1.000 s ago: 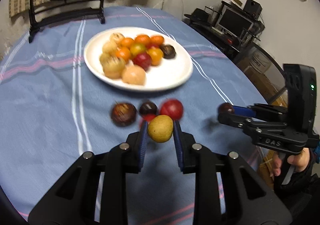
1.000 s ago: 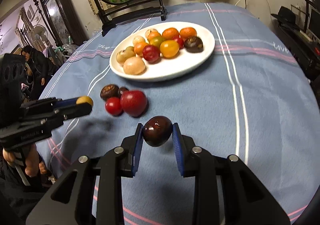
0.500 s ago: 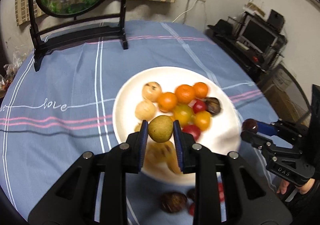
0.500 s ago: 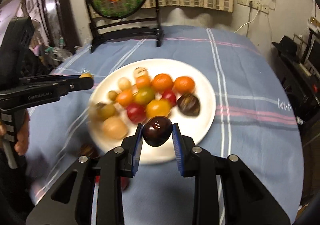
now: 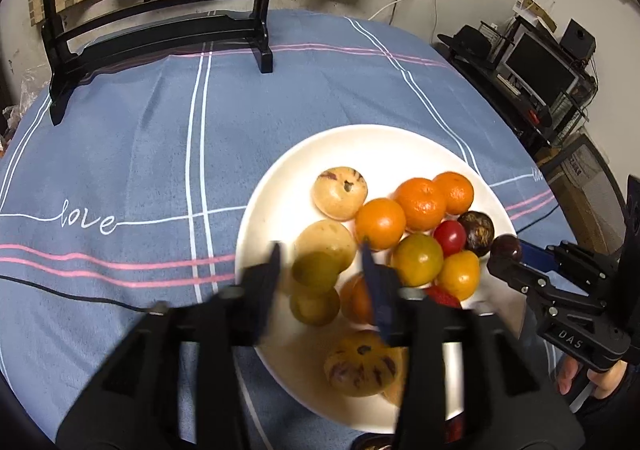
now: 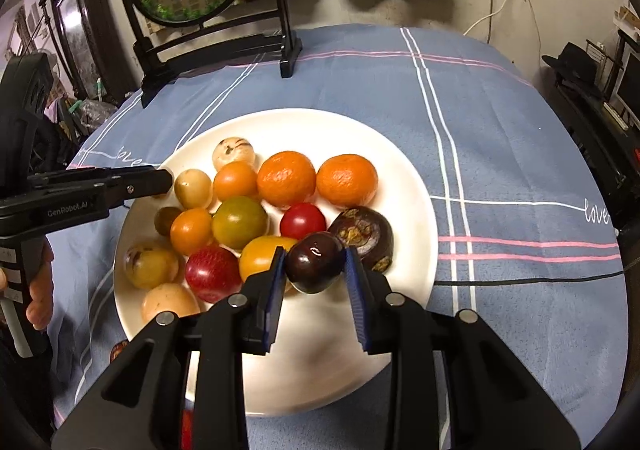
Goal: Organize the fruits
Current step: 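Place the dark purple and yellow fruits on the plate, open both tools, then grasp a red plum with the right tool while the left tool grasps a red tomato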
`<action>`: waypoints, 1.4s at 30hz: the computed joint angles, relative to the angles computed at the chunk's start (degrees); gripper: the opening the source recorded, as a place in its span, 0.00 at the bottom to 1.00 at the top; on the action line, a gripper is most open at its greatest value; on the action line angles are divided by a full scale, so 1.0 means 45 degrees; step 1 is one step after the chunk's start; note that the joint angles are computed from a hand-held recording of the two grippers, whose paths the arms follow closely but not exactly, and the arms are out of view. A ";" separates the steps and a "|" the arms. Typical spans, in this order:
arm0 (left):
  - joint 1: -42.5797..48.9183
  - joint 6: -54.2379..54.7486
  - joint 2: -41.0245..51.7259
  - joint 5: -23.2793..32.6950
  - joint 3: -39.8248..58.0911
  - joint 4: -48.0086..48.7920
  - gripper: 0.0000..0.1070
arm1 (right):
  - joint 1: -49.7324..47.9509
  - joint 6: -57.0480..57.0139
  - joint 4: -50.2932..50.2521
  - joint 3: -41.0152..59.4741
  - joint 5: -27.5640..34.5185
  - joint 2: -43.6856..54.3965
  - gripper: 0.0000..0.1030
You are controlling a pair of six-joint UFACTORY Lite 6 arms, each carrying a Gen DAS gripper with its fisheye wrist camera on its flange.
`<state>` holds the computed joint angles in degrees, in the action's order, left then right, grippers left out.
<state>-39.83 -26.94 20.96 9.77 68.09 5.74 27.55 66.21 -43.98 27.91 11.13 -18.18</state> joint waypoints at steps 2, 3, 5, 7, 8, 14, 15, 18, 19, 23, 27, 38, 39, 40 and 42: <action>0.0033 0.0220 -0.0413 -0.0112 -0.0308 -0.0306 0.48 | -0.0080 -0.0675 0.0811 -0.0141 0.0080 -0.0425 0.40; 0.0006 0.0073 -0.0668 -0.0121 -0.0482 -0.0212 0.48 | -0.0042 -0.0956 0.1152 -0.0229 0.0259 -0.0774 0.40; -0.0168 -0.1516 -0.1692 -0.0197 -0.1285 0.1218 0.48 | 0.0138 -0.1558 0.1860 -0.0407 0.0761 -0.1585 0.40; -0.0446 -0.3464 -0.3032 -0.0211 -0.2336 0.2915 0.49 | 0.0664 -0.1478 0.2060 -0.0781 0.1578 -0.2843 0.57; -0.0608 -0.4796 -0.3649 -0.0226 -0.2847 0.4088 0.49 | 0.1060 -0.0996 0.1807 -0.1001 0.2109 -0.3521 0.60; -0.2726 -1.2791 -0.8247 0.0702 -0.6669 1.0611 0.50 | 0.6710 0.3388 0.0485 -0.2412 0.7233 -0.7838 0.60; -0.3534 -1.4124 -0.9037 0.1299 -0.7314 1.1572 0.50 | 0.8043 0.4475 0.0189 -0.2557 0.8149 -0.8164 0.60; -0.5166 -1.6861 -1.0131 0.2485 -0.8504 1.3364 0.63 | 1.1601 0.7295 -0.0322 -0.2782 1.0395 -0.8451 0.60; -0.5856 -1.7568 -1.0467 0.3015 -0.8961 1.3546 0.63 | 1.2469 0.8025 -0.0415 -0.2794 1.0869 -0.8352 0.60; -0.6934 -1.8095 -1.1004 0.3473 -0.9838 1.3085 0.63 | 1.4016 0.9493 -0.0523 -0.2743 1.1235 -0.7676 0.60; -0.7427 -1.8453 -1.1634 0.3594 -1.0563 1.2813 0.63 | 1.4504 1.0379 -0.0739 -0.2548 1.0594 -0.6579 0.60; -0.9817 -2.0096 -1.2088 0.4277 -1.1460 1.3161 0.63 | 1.2306 1.1865 -0.3079 -0.2471 0.6061 -0.2851 0.60; -0.9821 -2.0267 -1.1966 0.4156 -1.1459 1.3294 0.63 | 1.2021 1.1945 -0.3315 -0.2566 0.5697 -0.2795 0.60; -0.9791 -2.0464 -1.1843 0.3942 -1.1474 1.3458 0.63 | 1.1598 1.2025 -0.3614 -0.2665 0.5185 -0.2649 0.60; -0.9840 -2.1061 -1.1509 0.3577 -1.1428 1.3969 0.63 | 1.0336 1.2125 -0.4393 -0.2884 0.3536 -0.2179 0.48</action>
<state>-84.11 -121.72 -30.83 25.87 16.67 68.60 74.06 120.77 -63.74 14.93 27.05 -27.98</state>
